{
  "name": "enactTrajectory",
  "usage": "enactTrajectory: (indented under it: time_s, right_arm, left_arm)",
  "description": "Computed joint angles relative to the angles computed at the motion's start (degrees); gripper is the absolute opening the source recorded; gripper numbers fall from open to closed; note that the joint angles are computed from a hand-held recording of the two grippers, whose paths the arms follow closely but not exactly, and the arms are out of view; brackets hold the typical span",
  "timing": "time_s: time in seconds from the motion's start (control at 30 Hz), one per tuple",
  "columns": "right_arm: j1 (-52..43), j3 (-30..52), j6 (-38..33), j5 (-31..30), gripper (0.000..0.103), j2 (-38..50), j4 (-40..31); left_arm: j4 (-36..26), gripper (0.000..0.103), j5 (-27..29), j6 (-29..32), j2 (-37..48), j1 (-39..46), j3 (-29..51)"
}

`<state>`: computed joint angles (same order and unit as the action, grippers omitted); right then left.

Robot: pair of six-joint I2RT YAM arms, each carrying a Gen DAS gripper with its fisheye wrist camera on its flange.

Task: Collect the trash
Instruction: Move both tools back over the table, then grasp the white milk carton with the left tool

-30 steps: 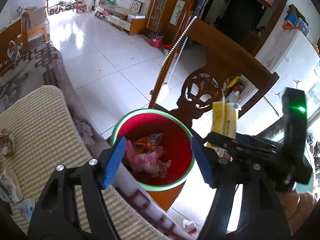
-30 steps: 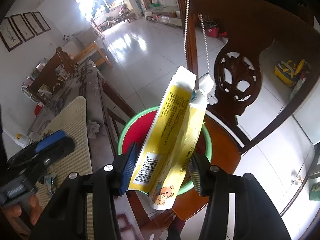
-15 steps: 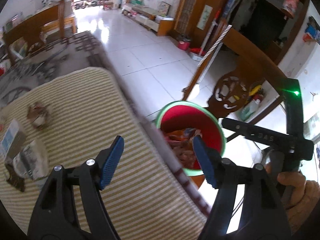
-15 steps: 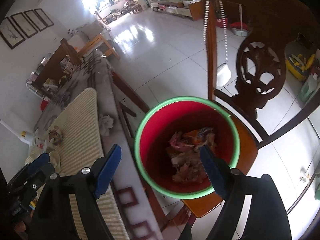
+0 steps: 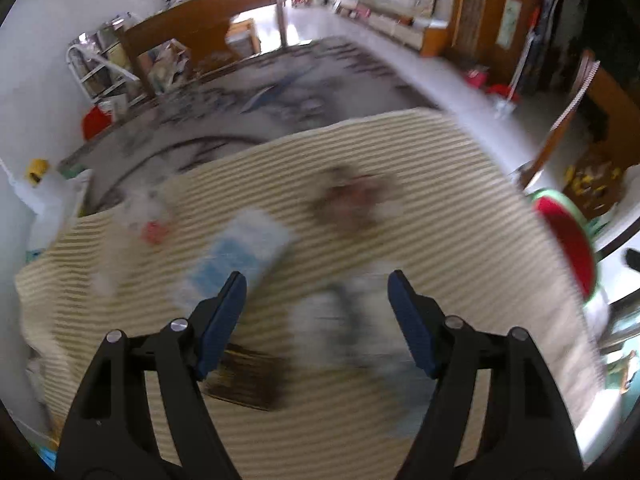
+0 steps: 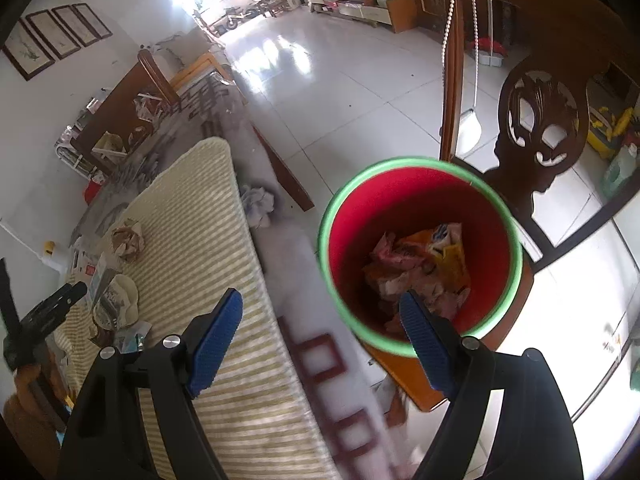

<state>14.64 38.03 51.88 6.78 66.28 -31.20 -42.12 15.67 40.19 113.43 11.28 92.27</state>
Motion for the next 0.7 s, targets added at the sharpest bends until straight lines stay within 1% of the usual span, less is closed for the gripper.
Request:
enactTrajectory:
  time_s: [0.03, 0.07, 0.1, 0.2, 0.23, 0.3, 0.4, 0.53, 0.6, 0.7]
  right_arm:
    - [2.46, 0.53, 2.42, 1.15, 0.078, 0.89, -0.25]
    - [4.18, 1.0, 4.06, 2.0, 0.078, 1.55, -0.52]
    - [6.97, 1.91, 6.69, 3.39, 0.078, 2.67, -0.99]
    - [12.25, 4.7, 11.71, 5.91, 0.078, 5.99, -1.91]
    - [13.74, 5.51, 13.13, 6.58, 0.078, 7.01, -2.13]
    - [17.37, 7.39, 16.52, 8.07, 0.078, 9.33, -2.76]
    - [21.44, 10.45, 20.49, 9.47, 0.078, 12.6, -4.32]
    - [26.28, 14.14, 25.32, 11.95, 0.078, 15.47, -7.35]
    - [28.04, 15.46, 27.73, 13.14, 0.078, 16.04, -9.18]
    - [31.41, 16.67, 33.19, 15.96, 0.078, 15.9, -11.96]
  left_arm:
    - [-1.33, 0.07, -0.96, 1.5, 3.43, 0.94, 4.14]
    - [-2.39, 0.07, -1.43, 2.4, 5.43, 1.41, 6.6]
    - [-4.9, 0.07, -2.36, 4.18, 9.38, 2.14, 11.53]
    - [-8.62, 0.07, -4.09, 7.19, 16.48, 2.96, 20.3]
    - [-9.51, 0.07, -4.11, 7.94, 17.43, 3.08, 21.54]
    - [-12.55, 0.07, -4.07, 9.84, 21.22, 3.03, 26.59]
    - [-15.14, 0.071, -4.26, 11.59, 25.06, 2.53, 31.48]
    - [-17.71, 0.07, -2.95, 13.04, 27.25, 1.5, 34.87]
    - [-17.63, 0.071, -2.63, 13.89, 27.18, 0.98, 34.42]
    - [-15.36, 0.073, -2.79, 15.37, 25.33, -0.23, 30.45]
